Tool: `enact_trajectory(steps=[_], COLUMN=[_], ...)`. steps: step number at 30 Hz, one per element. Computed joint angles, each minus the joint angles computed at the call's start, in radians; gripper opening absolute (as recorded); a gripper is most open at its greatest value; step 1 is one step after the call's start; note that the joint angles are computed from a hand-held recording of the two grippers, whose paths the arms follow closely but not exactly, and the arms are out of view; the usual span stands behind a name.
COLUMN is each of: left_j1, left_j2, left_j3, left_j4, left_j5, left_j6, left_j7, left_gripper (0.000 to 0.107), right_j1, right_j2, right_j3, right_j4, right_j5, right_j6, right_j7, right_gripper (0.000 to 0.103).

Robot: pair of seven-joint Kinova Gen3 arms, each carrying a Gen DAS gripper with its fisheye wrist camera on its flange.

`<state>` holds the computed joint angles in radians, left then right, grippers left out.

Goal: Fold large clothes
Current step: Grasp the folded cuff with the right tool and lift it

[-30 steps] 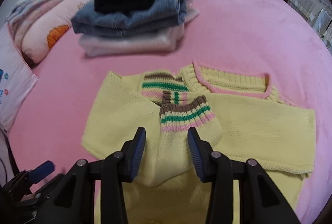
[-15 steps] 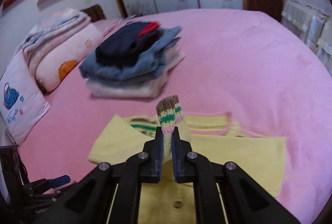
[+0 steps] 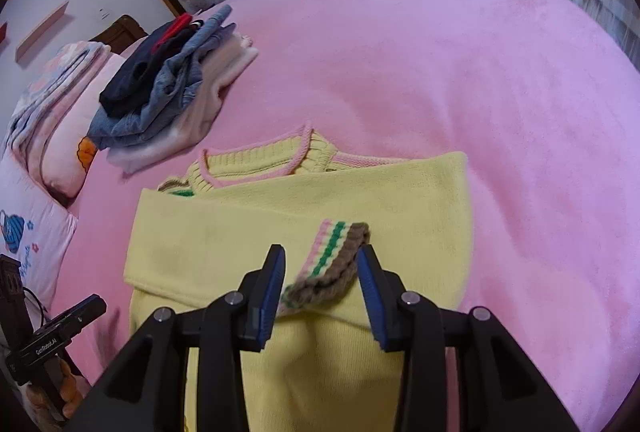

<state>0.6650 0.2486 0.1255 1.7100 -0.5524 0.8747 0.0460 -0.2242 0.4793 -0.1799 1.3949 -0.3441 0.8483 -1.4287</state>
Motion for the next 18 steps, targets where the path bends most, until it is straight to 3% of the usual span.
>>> enact_trajectory(steps=[5,8,10,11,12,14,18], left_j1=[-0.076,-0.141,-0.183,-0.188,-0.175,-0.156,-0.097], left_j2=[0.043,0.073,0.088,0.103,0.109,0.131,0.134], left_j3=[-0.022,-0.03,-0.025,-0.03,-0.046,-0.068,-0.129], left_j4=[-0.053,-0.063,-0.056,-0.062,-0.068,-0.092,-0.078], left_j5=[0.011,0.092,0.145,0.162,0.169,0.173,0.136], left_j6=[-0.007,-0.074,-0.137,-0.154,-0.155,-0.137,-0.162], left_j7=[-0.162,-0.283,-0.348,-0.376,-0.387,-0.392,-0.286], left_gripper=[0.06,0.06,0.059,0.057,0.042,0.026,0.026], right_j1=[-0.031,-0.06,-0.066,-0.068,-0.082,-0.065,-0.095], right_j2=[0.08,0.076,0.062,0.048,0.027,-0.022,-0.06], right_j3=[0.023,0.024,0.001,-0.007,0.004,-0.018,0.009], right_j4=[-0.083,-0.066,-0.049,-0.031,-0.001,0.047,0.102], right_j5=[0.041,0.091,0.133,0.149,0.148,0.133,0.135], right_j6=[0.057,0.038,0.022,-0.002,-0.042,-0.124,-0.279], right_j7=[-0.062,-0.049,-0.018,-0.01,0.01,0.087,0.125], right_gripper=[0.038,0.037,0.019,0.014,0.013,0.012,0.012])
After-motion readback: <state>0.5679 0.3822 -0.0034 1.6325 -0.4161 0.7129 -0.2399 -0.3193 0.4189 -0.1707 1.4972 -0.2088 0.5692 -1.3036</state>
